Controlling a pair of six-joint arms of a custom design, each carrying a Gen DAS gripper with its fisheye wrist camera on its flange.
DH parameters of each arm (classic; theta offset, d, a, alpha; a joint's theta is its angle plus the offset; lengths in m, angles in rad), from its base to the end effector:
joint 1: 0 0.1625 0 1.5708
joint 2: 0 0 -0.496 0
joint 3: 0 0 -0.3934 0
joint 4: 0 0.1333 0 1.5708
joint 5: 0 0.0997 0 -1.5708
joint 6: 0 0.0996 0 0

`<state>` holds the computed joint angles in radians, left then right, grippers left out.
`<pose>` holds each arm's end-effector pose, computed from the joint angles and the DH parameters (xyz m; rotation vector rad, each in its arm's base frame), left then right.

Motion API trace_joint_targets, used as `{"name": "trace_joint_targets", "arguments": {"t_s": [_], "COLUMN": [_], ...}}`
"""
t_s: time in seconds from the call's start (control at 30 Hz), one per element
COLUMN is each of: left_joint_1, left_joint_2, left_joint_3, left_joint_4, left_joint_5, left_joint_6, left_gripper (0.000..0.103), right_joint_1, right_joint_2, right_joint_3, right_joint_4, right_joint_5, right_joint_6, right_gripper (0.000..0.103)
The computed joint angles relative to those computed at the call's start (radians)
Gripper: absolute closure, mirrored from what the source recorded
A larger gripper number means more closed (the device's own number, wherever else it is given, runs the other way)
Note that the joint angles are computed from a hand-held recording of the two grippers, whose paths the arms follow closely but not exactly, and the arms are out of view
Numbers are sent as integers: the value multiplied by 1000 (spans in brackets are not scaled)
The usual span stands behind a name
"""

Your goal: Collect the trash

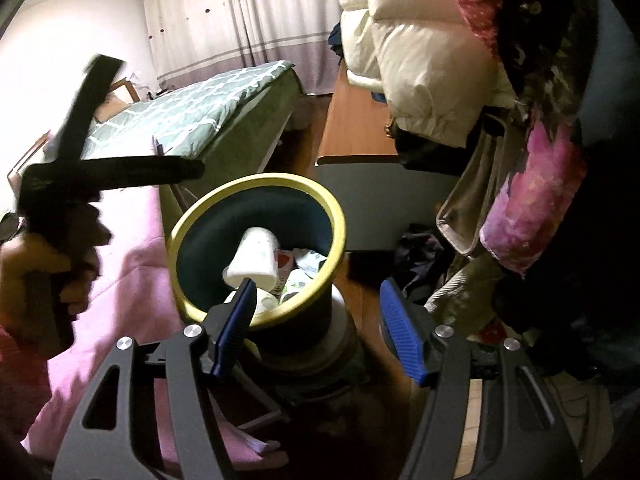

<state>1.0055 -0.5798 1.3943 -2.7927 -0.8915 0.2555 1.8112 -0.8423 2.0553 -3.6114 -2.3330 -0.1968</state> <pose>-0.2670 -0.7865 0.1164 0.8168 2.3271 -0.6361 0.2028 -0.5562 0.1888 0.1001 -2.2523 0.9943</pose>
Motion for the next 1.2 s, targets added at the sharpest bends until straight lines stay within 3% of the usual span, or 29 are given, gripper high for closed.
{"name": "trace_joint_targets", "arguments": {"t_s": [0.17, 0.47, 0.77, 0.9, 1.2], "left_joint_1": [-25, -34, -60, -79, -123], "left_joint_2": [-140, -440, -737, -822, -893], "left_joint_3": [193, 519, 813, 901, 980], "left_joint_4": [-213, -442, -469, -494, -511], "left_joint_5": [69, 237, 404, 441, 485], "left_joint_6": [56, -25, -253, -288, -292], "left_gripper": [5, 5, 5, 5, 5], "right_joint_1": [18, 99, 191, 226, 266], "right_joint_2": [18, 63, 109, 122, 123], "right_joint_3": [-14, -50, -75, -73, -54], "right_joint_4": [12, 18, -20, -48, -123], "right_joint_5": [27, 89, 119, 114, 114], "right_joint_6": [-22, -106, -181, -203, -212], "right_gripper": [39, 34, 29, 24, 17]}}
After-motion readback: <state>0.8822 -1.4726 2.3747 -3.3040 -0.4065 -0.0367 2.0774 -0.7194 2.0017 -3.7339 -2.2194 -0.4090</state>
